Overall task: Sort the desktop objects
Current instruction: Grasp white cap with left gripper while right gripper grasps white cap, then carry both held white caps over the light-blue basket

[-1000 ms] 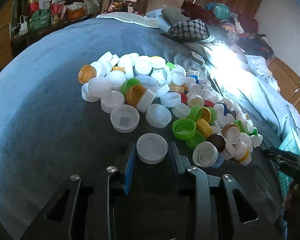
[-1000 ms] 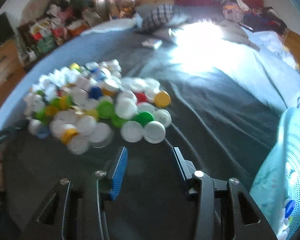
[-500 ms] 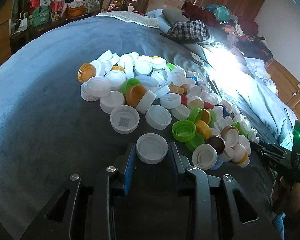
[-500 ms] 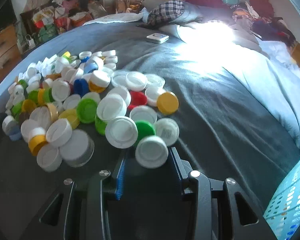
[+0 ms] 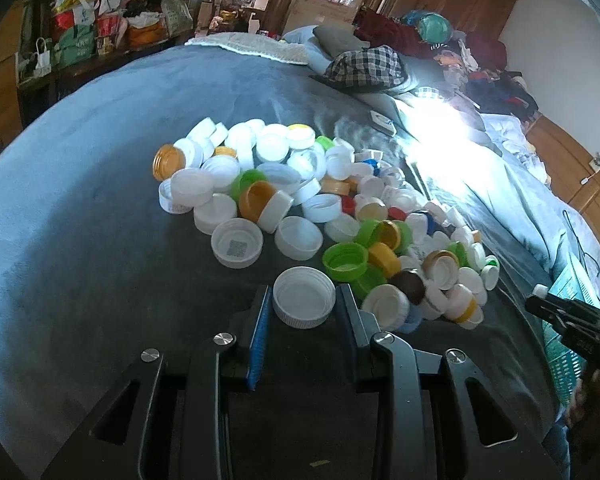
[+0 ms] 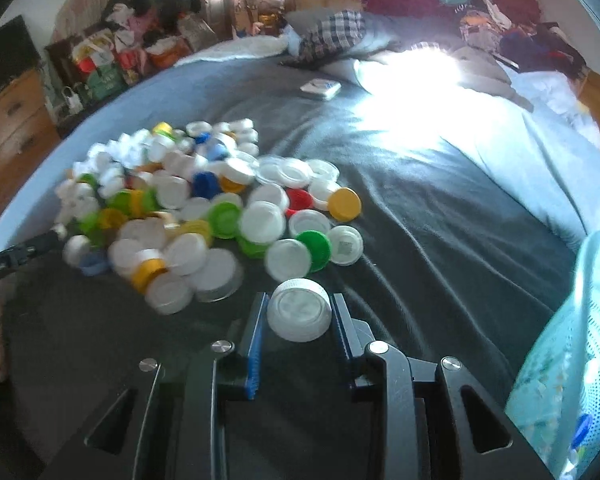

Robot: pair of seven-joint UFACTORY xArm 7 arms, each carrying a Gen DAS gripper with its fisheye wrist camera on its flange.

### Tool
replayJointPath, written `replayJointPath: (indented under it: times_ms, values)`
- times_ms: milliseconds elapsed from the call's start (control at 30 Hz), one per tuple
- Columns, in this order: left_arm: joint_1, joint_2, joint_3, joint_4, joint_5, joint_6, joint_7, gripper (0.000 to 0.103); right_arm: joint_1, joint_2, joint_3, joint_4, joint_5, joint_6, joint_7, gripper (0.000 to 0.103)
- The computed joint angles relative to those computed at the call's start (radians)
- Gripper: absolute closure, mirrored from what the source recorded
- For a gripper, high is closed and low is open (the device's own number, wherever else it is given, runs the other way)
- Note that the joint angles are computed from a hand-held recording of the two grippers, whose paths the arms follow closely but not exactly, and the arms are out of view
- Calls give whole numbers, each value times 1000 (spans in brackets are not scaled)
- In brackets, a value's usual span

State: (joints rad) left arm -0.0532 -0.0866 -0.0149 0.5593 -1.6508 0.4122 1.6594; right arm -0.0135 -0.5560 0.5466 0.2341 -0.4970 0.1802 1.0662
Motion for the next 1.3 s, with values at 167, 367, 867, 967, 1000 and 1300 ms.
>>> replayJointPath:
  times_ms: [167, 367, 867, 967, 1000, 1300]
  values:
    - [-44, -178, -34, -83, 27, -54, -51, 76, 209, -166, -92, -18, 90, 136, -57, 71]
    - [-140, -420, -51, -180, 217, -67, -311, 76, 354, -377, -129, -23, 170, 327, -107, 71]
    - [-459, -581, -151, -154, 418, -112, -636, 76, 443, -924, -158, -24, 268, 851, -214, 71]
    - [-529, -557, -159, -117, 430, -132, -665, 76, 427, -1024, -159, -16, 269, 938, -252, 71]
    - [-558, -543, -157, -98, 427, -138, -667, 76, 421, -1063, -161, -13, 268, 972, -267, 71]
    - [-741, -430, -177, 36, 502, -204, -743, 76, 304, -1349, -217, 9, 261, 1190, -413, 71]
